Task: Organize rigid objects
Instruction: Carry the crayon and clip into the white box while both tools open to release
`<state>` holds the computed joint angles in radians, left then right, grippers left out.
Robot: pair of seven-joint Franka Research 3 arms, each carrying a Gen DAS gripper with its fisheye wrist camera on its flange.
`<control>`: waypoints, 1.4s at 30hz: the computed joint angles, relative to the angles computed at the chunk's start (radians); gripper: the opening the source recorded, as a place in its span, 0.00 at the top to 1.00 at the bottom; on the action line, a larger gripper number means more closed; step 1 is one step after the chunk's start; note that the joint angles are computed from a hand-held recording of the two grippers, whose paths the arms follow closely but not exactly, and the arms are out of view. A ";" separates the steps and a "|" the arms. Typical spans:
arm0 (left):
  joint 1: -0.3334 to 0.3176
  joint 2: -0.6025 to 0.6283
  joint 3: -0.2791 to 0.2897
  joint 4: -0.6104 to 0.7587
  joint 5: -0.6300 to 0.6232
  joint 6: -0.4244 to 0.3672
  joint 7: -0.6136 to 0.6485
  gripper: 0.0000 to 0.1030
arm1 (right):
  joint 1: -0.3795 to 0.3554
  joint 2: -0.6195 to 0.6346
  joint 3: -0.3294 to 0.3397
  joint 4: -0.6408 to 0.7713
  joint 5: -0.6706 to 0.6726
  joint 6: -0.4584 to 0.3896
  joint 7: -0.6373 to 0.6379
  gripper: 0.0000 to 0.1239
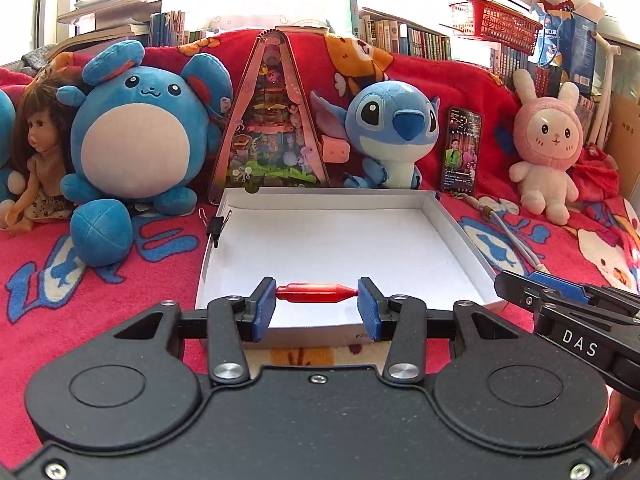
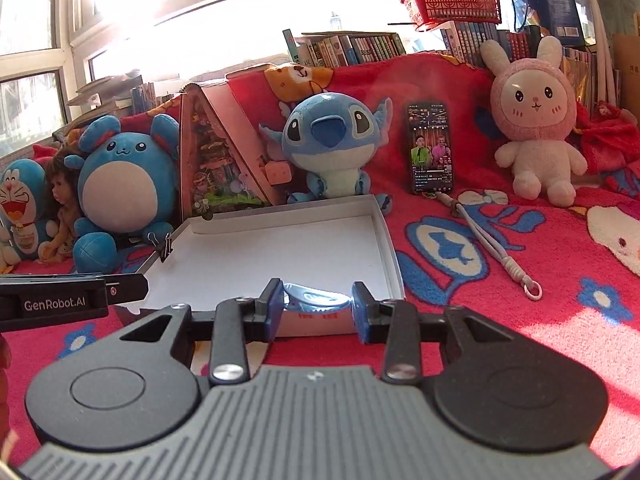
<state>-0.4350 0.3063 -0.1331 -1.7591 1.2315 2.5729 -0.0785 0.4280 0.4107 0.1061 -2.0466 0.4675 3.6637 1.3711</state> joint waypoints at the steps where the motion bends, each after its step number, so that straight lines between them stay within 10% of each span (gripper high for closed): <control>1: 0.011 0.016 -0.003 0.023 -0.032 0.006 0.028 0.59 | 0.001 0.012 -0.009 0.032 -0.001 -0.023 -0.011 0.66; 20: -0.035 0.406 0.101 0.529 -0.425 -0.142 0.442 0.59 | 0.152 0.268 -0.310 0.527 -0.081 -0.530 0.089 0.66; 42: -0.061 0.442 0.134 0.536 -0.473 -0.152 0.447 0.59 | 0.047 0.342 -0.225 0.628 -0.322 -0.657 0.313 0.66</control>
<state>-0.4958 0.7486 0.0009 -1.2228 0.7580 2.4206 0.3681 0.4754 0.7530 -0.1187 -1.4189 0.1458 3.0071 1.6839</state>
